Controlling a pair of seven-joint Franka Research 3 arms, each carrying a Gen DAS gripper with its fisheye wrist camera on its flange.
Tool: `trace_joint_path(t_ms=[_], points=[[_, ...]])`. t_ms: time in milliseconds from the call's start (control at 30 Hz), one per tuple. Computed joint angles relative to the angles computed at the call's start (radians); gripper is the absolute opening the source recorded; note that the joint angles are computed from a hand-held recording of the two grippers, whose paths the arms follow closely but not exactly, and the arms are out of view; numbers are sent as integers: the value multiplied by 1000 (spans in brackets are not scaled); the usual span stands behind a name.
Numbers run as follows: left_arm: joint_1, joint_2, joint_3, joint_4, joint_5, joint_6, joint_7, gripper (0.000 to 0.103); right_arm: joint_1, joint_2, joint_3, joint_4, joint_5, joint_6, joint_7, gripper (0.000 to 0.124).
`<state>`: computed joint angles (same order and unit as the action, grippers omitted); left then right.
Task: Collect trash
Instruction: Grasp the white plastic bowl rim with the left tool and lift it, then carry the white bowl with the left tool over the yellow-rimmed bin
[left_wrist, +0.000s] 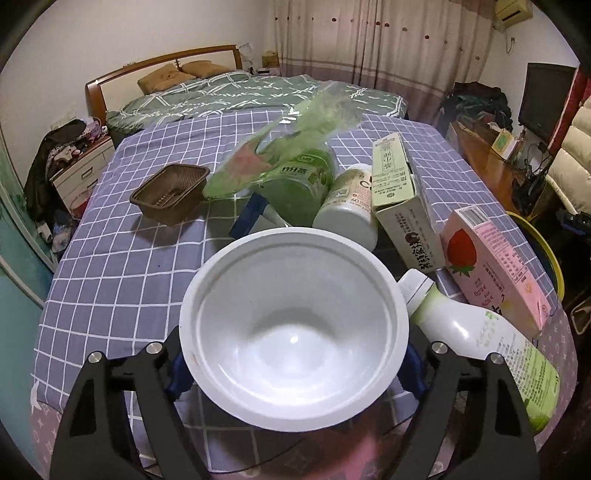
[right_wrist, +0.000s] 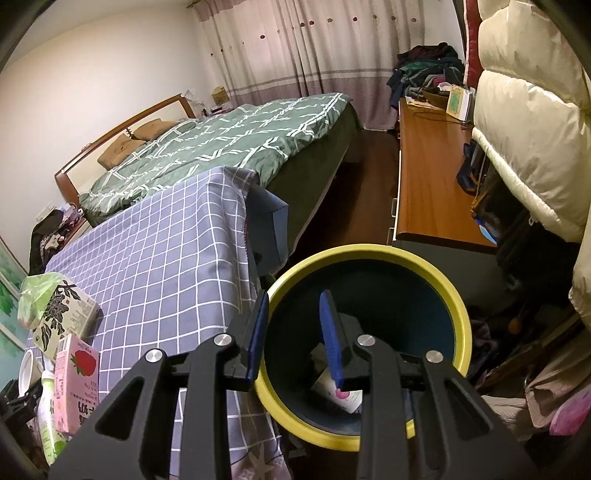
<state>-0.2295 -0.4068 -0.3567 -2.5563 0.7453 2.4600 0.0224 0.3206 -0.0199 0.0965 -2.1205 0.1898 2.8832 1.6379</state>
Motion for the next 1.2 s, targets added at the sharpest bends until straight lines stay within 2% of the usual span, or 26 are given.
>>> trace_joint_path(t_ms=[167, 433, 767, 1000, 1200], points=[[-5, -15, -5, 2, -5, -16, -1, 82, 2, -10, 0, -7, 15, 5, -10, 27], [-37, -57, -34, 16, -25, -107, 0, 82, 8, -46, 2, -41, 65, 14, -54, 27], [-88, -71, -72, 78, -29, -212, 6, 82, 19, -151, -10, -143, 162, 44, -125, 27], [-110, -21, -89, 167, 8, -259, 28, 82, 25, -211, -32, -209, 231, 56, -173, 27], [-119, 95, -95, 303, 77, -284, 63, 82, 17, -238, -49, -245, 266, 61, -198, 27]])
